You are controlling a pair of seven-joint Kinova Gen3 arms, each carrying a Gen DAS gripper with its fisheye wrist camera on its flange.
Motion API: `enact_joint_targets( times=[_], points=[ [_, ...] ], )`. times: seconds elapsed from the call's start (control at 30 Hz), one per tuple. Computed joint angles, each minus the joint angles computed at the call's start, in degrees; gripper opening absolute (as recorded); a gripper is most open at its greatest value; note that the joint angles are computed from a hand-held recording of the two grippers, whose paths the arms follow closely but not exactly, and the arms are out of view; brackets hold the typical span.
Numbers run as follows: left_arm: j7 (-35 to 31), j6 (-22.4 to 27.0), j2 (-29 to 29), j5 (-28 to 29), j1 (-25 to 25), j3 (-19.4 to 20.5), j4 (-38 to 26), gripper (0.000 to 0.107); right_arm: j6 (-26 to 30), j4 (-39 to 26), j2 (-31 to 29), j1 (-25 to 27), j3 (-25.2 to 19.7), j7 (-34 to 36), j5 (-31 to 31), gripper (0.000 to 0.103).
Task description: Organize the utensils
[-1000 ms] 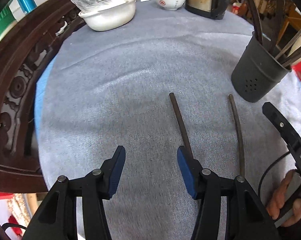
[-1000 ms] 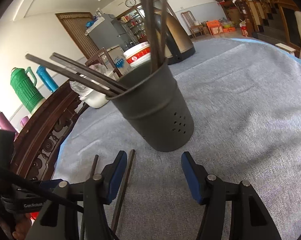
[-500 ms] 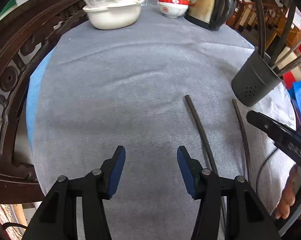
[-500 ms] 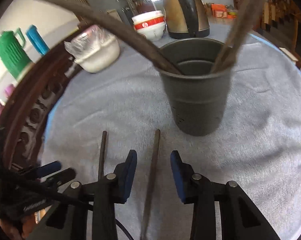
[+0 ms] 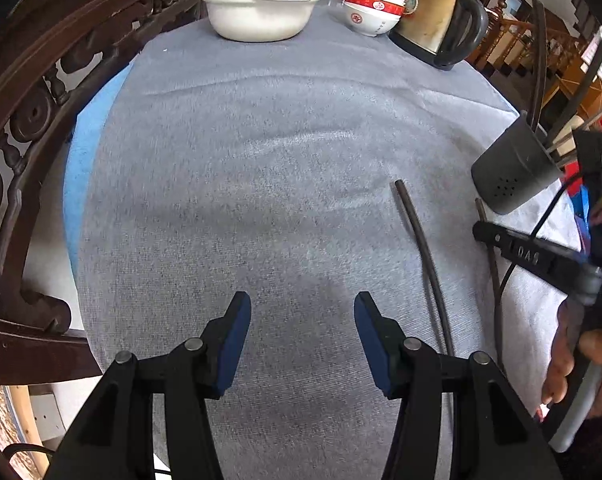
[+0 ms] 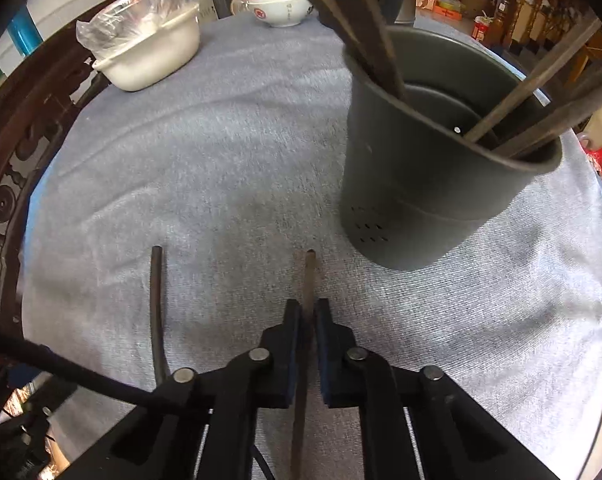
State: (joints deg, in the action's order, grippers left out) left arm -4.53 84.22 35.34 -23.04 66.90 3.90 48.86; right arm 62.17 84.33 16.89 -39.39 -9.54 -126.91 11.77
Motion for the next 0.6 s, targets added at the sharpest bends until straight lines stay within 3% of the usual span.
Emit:
enact_joint_targets(
  times=[0.23,0.43,0.6],
  points=[
    [-7.3,0.5,2.4,6.3,-5.1,2.0,-6.7,0.055,-3.8,4.3,-2.6,4.8,-0.2,4.7,-5.2,0.008],
    [-14.5,4.1,8.0,12.8,-9.2,1.9,-16.9,0.055,-4.7,6.4,-4.9,7.3,-0.8,8.6,-8.9,0.008],
    [-16.5,8.0,12.5,18.3,-12.7,1.3,-25.0,0.055,-6.0,7.6,-5.5,10.6,-0.8,13.1,-13.8,0.008]
  ],
)
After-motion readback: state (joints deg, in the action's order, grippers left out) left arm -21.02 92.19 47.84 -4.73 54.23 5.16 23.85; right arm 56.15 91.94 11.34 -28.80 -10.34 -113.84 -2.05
